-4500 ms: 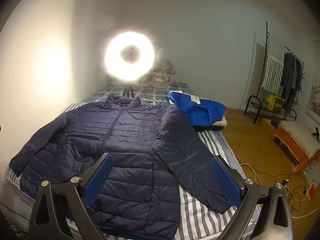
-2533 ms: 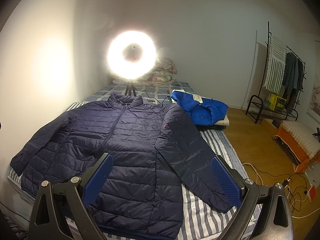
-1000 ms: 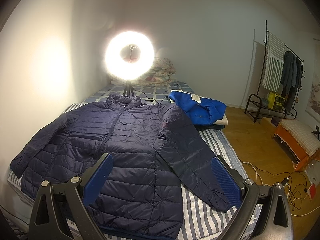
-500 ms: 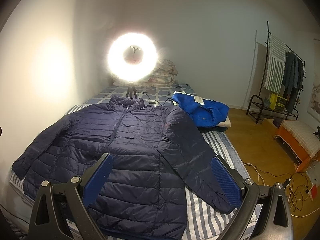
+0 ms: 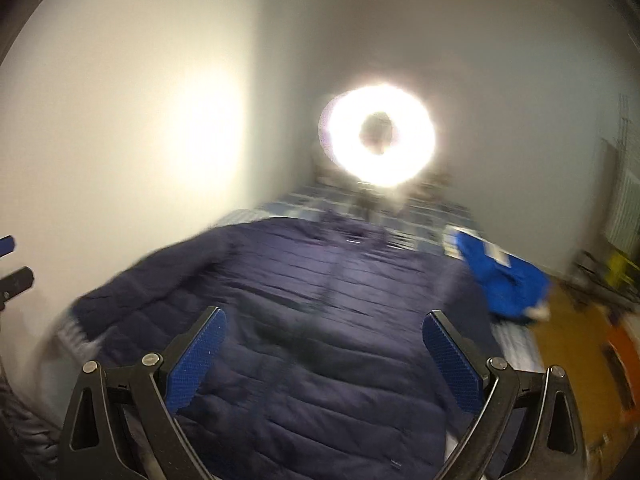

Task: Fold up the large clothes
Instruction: 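Grasp the navy jacket's sleeve cuff with the right tool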

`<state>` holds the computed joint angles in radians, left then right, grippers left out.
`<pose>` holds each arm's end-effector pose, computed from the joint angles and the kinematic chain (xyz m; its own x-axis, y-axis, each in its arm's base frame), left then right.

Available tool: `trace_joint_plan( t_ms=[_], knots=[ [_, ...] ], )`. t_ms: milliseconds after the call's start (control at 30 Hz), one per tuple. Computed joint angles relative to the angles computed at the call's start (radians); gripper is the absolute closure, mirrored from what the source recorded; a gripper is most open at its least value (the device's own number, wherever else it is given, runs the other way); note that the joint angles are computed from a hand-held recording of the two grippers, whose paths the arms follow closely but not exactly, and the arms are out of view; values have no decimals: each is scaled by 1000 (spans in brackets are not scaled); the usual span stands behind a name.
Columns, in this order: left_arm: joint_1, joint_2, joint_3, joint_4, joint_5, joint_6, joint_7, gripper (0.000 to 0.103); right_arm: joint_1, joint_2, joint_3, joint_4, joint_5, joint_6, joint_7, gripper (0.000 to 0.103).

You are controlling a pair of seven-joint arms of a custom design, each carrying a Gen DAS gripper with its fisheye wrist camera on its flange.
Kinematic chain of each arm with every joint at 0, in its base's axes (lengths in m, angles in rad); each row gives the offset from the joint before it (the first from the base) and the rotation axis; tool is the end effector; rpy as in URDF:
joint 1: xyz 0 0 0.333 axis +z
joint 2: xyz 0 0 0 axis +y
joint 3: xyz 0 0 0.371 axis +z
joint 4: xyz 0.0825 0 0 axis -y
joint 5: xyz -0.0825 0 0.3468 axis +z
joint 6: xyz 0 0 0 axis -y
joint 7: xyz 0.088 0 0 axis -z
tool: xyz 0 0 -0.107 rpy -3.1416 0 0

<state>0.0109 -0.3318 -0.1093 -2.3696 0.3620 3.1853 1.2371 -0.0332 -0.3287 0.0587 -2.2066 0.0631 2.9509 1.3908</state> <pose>0.4296 -0.0844 0.6569 -0.1178 -0.9915 -0.0545 -0.4071 0.0983 -0.9081 0.4498 0.0130 0.7105 0.0888 -0.9892 0.1166 -0.4700 -0.1448 -0.8707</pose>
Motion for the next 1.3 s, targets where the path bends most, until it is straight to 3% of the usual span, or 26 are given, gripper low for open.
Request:
trace_joint_plan(
  t_ms=[133,233,300,367,500,667,900,1167,1300],
  knots=[
    [-58,-66,87,-84,-38,2,21,11,158,84,-49,68,99,6,-144,6],
    [-92,-109,139,-137,-68,-10,43,17,273,171,-80,178,229,-110,-308,16],
    [-109,-128,166,-164,-85,-23,63,21,304,232,-71,259,309,-213,-404,26],
    [-148,-142,207,-184,-109,-42,94,31,317,290,-44,334,361,-312,-481,30],
    [-213,-162,272,-206,-169,-70,163,39,340,393,21,459,407,-476,-576,41],
    [-158,-174,255,-242,-194,-44,188,40,381,552,65,619,368,-638,-552,50],
    [-160,-173,283,-253,-236,-48,204,40,438,726,75,785,278,-739,-481,56],
    [-175,-153,302,-242,-269,-51,227,40,504,832,39,866,142,-774,-373,62],
    [-179,-153,305,-243,-278,-54,239,40,505,834,38,832,111,-742,-370,68]
  ],
)
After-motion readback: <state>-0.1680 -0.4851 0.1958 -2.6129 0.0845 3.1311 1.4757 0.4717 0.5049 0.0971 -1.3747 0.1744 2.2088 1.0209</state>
